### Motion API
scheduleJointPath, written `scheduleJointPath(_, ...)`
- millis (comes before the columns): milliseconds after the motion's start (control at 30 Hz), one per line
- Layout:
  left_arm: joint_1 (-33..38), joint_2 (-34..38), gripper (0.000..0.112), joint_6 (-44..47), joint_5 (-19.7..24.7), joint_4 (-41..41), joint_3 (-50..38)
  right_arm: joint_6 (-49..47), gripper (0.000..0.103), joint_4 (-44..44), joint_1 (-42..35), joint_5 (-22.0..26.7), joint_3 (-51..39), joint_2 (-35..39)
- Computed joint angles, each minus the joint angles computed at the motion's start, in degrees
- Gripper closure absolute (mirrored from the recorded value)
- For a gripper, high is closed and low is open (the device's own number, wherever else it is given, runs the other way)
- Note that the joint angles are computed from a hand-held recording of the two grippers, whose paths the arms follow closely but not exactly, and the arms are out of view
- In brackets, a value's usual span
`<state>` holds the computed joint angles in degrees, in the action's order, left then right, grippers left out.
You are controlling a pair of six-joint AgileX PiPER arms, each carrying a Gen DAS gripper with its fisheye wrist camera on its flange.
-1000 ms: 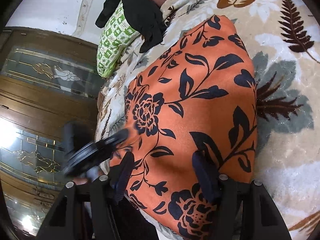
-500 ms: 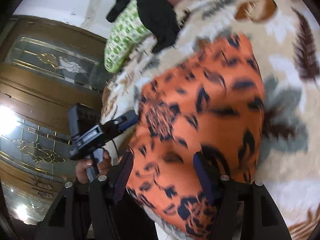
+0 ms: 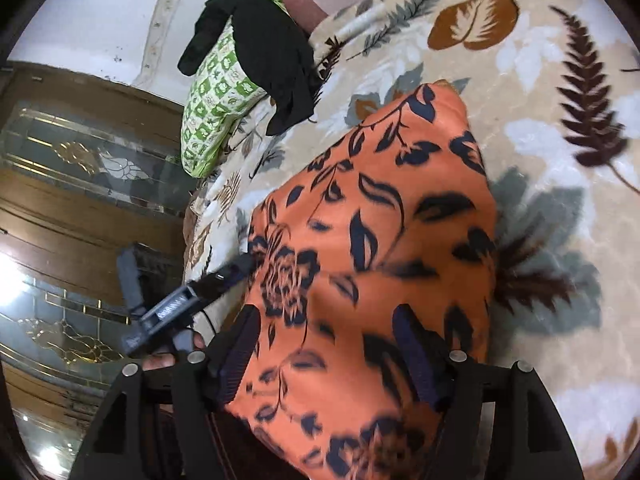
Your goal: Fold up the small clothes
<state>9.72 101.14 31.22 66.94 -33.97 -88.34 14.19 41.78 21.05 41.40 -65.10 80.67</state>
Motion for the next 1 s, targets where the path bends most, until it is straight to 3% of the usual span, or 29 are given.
scheduleJointPath(233,-4.2,-10.4,0.046,-1.9,-5.2,8.7,7.0,8.2,0.027,-8.9,7.9,-3.3,0.6,1.0)
scheduleJointPath(433,-4.6,-16.5,0.046,-1.9,-6.3,10.5,11.3,18.3,0.027,-19.6,11.7,-1.7,-4.3,-0.8)
scheduleJointPath(500,-5.3,-17.4,0.046,-2.5,-6.4,10.9,12.2,19.5,0.025,-19.7,11.4,-2.2,-2.9,-1.0)
scheduleJointPath(600,-6.0,-18.3,0.046,-3.0,-6.4,12.0,12.8,15.7,0.023,-12.6,9.2,-4.9,2.1,-0.7)
scheduleJointPath(733,-6.2,-19.8,0.046,-3.4,-6.5,12.5,13.6,22.0,0.023,-21.9,12.1,-2.2,-1.2,-3.8)
scheduleJointPath(800,-6.0,-21.1,0.046,-2.9,-7.0,11.9,14.8,24.2,0.023,-25.3,13.2,-1.5,-0.8,-5.9)
scheduleJointPath(867,-4.9,-21.8,0.038,-1.5,-6.7,10.4,16.0,27.4,0.023,-27.3,13.1,-1.6,2.4,-9.2)
scheduleJointPath(1000,1.6,-20.9,0.032,4.7,-3.6,1.7,19.2,30.2,0.023,-28.0,9.5,-1.5,11.7,-17.4)
